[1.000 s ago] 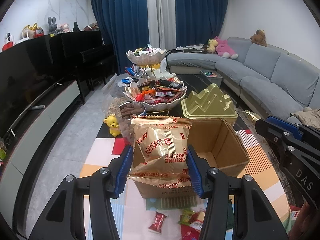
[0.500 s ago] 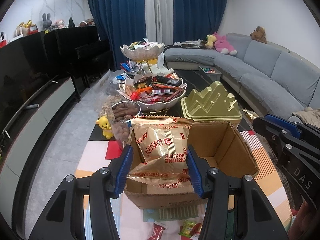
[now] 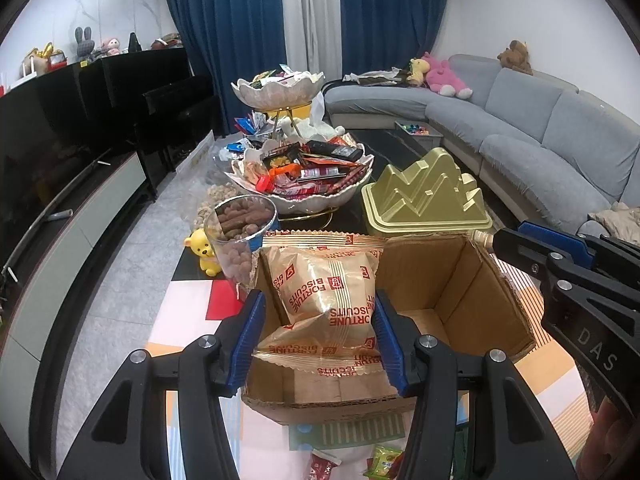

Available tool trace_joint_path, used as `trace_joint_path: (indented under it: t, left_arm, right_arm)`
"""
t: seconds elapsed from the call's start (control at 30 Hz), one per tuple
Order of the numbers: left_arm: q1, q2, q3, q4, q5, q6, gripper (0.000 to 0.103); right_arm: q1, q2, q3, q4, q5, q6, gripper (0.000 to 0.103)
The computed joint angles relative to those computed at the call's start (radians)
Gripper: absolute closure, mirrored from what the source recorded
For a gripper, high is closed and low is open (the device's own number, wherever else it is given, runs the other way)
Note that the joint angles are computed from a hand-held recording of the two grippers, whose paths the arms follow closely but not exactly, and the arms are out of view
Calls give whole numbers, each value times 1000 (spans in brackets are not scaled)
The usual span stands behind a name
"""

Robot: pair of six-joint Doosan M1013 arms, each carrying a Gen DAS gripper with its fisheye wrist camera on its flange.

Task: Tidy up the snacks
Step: 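Open both grippers to drop the gold bar and biscuit packet into the box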

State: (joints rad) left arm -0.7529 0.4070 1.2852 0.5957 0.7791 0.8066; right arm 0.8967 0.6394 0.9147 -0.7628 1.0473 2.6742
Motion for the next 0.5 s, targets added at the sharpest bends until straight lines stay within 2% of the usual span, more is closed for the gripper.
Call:
trace_joint_path:
  t: [0.07, 0.13, 0.23, 0.33, 0.5]
  left_arm:
    - [1, 2, -3, -1, 2, 3, 44]
    - [1, 2, -2, 13, 3, -7, 35]
    - [0, -2, 4, 33, 4, -28, 26]
    - [0, -4, 7, 48, 6, -48, 18]
    - [-1, -10, 12, 60, 6, -60, 15]
  right_arm:
    - [-3, 2, -4, 4, 2, 0, 75]
    - [-1, -4, 6, -14, 0, 24, 50]
    - [3, -4, 6, -42, 17, 43, 37]
    - [5, -6, 8, -57, 28, 59, 33]
    - [7, -9, 6, -66, 38, 67, 33]
